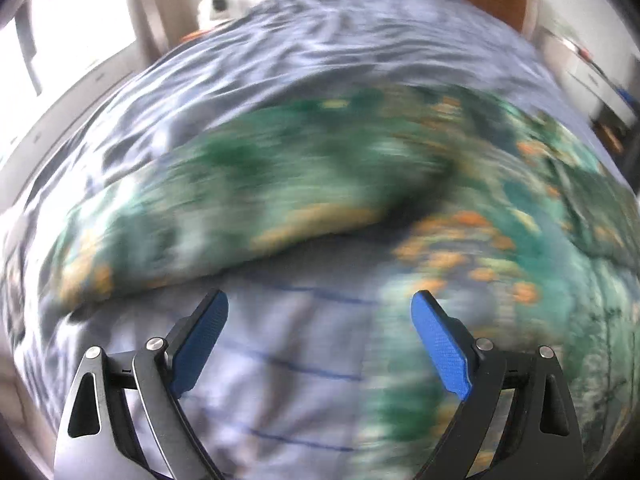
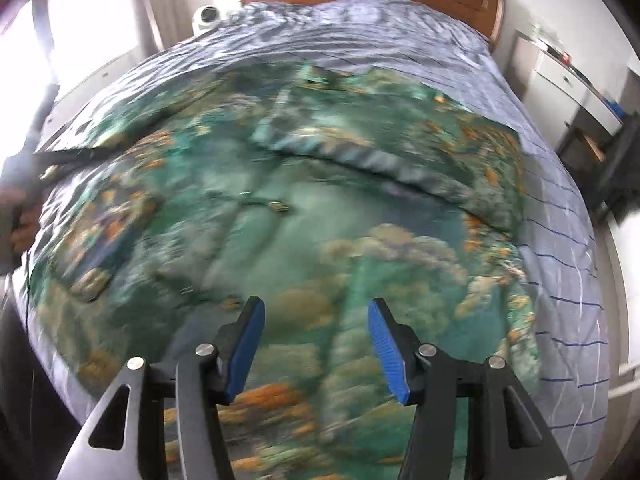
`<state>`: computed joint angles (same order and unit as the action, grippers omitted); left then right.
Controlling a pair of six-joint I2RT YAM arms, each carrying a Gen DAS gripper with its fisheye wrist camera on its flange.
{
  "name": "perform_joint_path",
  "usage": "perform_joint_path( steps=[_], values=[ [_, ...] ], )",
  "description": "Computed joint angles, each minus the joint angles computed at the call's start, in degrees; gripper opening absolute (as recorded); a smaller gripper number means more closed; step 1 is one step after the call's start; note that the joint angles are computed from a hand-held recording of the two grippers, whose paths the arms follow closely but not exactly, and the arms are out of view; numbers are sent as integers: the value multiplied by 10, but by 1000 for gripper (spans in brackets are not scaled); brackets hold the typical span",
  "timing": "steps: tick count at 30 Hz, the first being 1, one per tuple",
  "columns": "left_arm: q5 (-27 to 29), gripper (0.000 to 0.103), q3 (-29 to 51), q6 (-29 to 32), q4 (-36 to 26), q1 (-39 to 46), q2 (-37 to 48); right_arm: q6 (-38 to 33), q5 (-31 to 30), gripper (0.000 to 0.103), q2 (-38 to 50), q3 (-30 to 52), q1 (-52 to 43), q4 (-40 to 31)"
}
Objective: Fold large clothes
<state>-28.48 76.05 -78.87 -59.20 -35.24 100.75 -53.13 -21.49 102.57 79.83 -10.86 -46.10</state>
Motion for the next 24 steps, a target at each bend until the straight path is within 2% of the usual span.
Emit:
perform_joint_path(
  steps=[3,9,14,15,18,21,22,23,24],
  values=[
    [16,94,-131,-68,30,19,-103,-18,-16,55,-43,-42,1,-1],
    [43,94,-305,-170,107,58,-257,-38,-19,55,-98,-99,13,0],
    [79,94,-397,-188,179,142,-322,-50,-26,55,-128,-122,18,-13],
    [80,94,-412,-190,200,162,-334,-53,-27,55,-131,-125,18,-14],
    [66,91,-418,-197,208,191,-340,-57,-30,55,-148,-137,16,-19],
    [39,58,-375,-190,168,198,-296,-65,-37,55,-162,-146,8,-28],
    [30,37,-354,-177,152,197,-271,-68,-38,55,-166,-149,6,-30],
    [21,21,-341,-165,141,194,-260,-70,-39,55,-168,-150,4,-33],
    [11,17,-330,-156,134,185,-253,-71,-40,55,-169,-152,2,-34]
  ],
)
